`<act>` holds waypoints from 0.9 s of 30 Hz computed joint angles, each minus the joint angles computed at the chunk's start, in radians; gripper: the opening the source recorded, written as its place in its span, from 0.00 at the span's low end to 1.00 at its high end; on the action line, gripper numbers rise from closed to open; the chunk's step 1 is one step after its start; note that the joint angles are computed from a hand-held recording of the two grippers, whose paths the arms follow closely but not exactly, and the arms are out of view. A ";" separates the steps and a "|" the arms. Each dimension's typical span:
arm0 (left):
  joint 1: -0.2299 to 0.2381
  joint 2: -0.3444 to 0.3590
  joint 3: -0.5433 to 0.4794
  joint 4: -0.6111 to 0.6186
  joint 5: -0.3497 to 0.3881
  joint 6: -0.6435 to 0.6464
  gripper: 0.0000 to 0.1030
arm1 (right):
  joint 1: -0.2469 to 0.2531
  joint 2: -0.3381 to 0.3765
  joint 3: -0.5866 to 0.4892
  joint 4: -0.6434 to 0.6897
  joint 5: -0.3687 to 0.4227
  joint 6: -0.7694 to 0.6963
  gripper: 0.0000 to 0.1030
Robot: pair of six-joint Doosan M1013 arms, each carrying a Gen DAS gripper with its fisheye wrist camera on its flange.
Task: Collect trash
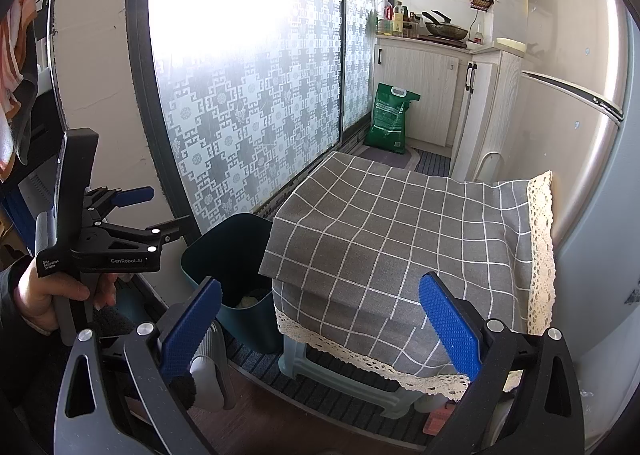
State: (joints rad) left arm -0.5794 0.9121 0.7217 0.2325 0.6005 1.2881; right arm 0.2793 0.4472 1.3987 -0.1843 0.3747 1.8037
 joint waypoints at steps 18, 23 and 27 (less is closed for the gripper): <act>0.000 -0.001 0.004 0.011 -0.005 -0.005 0.97 | 0.002 0.002 -0.002 -0.001 0.002 0.000 0.97; 0.001 0.000 0.001 0.015 -0.002 -0.010 0.97 | 0.002 0.002 -0.001 -0.002 0.002 0.001 0.97; 0.001 0.000 0.002 0.014 0.000 -0.009 0.97 | 0.002 0.002 -0.001 -0.001 0.002 0.000 0.97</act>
